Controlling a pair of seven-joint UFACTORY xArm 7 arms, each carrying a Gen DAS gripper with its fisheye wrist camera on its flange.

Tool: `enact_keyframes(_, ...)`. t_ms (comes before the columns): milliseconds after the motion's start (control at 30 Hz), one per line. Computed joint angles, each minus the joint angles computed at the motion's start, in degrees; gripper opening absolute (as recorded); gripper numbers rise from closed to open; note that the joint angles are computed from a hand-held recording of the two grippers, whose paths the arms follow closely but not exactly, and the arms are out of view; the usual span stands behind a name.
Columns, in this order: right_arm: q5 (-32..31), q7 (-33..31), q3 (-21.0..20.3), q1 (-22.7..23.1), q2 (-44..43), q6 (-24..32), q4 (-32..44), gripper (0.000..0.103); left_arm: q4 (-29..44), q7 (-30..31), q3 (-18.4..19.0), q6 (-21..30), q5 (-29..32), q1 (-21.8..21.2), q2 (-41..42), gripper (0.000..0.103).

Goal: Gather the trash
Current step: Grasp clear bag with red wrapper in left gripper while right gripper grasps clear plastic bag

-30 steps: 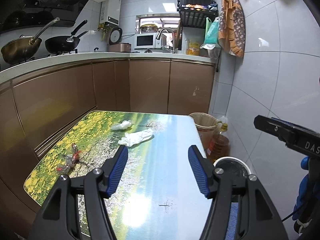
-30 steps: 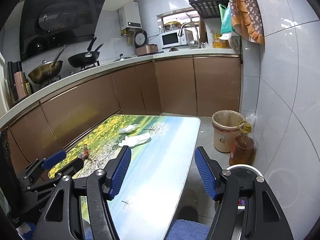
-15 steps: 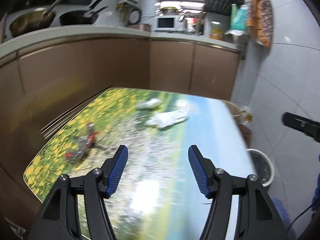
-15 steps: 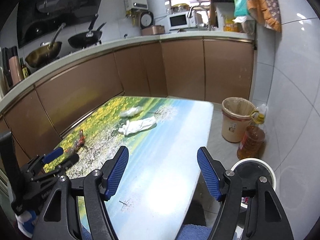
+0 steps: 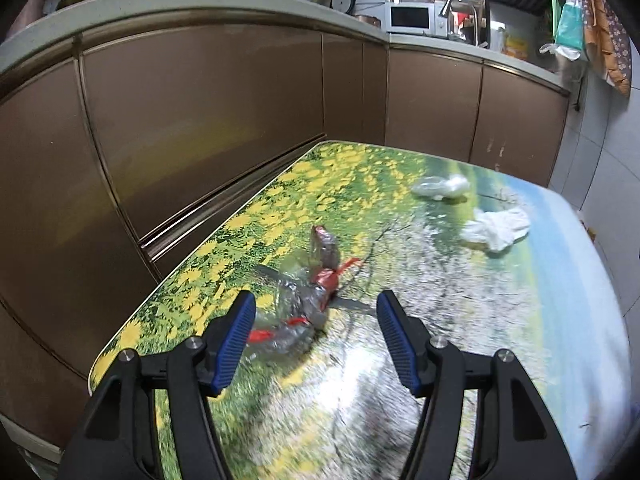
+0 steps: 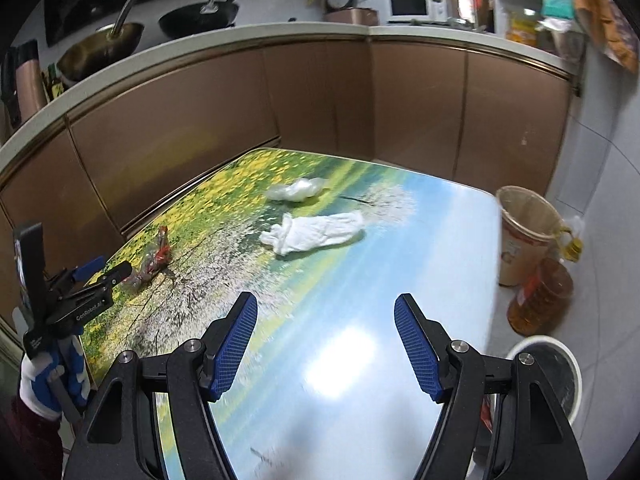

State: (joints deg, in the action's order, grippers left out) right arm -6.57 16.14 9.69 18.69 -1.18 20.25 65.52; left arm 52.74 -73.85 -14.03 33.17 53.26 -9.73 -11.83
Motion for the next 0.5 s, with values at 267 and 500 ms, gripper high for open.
enact_keyframes(267,0.45,-4.58,-0.27,1.76,13.19,2.39,14.13,0.070,2.92,4.96,2.70,-3.07,-1.38,-0.42,5.61,0.061)
enact_keyframes(500,2.49,-9.05,-0.78,3.33,23.92,5.64,27.56,0.070,5.33,10.75,5.66,-5.16,-7.85,-1.30,9.40,0.061)
